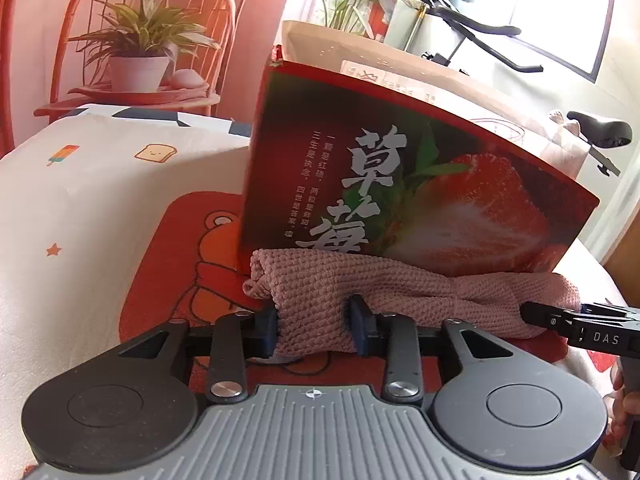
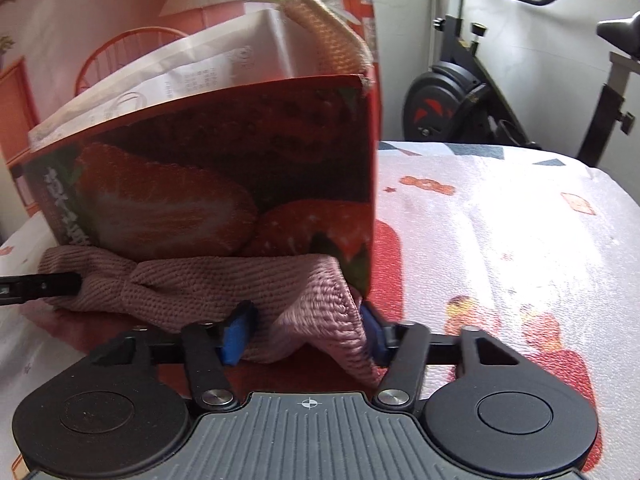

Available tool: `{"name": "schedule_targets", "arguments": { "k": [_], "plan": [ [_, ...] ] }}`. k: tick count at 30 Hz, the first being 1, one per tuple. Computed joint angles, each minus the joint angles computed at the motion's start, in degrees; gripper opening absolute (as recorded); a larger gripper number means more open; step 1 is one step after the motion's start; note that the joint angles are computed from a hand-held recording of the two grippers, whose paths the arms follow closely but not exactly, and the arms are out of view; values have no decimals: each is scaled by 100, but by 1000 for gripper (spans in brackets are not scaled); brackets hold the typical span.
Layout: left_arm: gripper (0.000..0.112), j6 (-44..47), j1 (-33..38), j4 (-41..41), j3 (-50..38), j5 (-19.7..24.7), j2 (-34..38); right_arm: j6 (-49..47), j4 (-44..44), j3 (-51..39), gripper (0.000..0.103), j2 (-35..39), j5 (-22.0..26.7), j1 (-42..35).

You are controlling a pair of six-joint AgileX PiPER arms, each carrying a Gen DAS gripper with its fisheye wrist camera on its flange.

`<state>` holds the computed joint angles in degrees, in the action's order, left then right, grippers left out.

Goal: Organize soft objects
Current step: 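Close both grippers on the pink knitted towel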

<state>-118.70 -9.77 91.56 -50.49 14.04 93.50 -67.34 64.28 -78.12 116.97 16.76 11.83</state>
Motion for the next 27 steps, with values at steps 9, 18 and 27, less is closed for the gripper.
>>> {"name": "schedule_targets", "arguments": {
  "k": [9, 18, 27],
  "plan": [
    [35, 296, 43, -152, -147, 5, 140, -502, 410, 91, 31, -71, 279, -61],
    [35, 414, -18, -257, -148, 84, 134, -1113, 834, 274, 23, -152, 143, -17],
    [36, 2113, -457, -1714, -589, 864, 341, -1880, 1267, 513, 13, -287, -209, 228]
  ]
}}
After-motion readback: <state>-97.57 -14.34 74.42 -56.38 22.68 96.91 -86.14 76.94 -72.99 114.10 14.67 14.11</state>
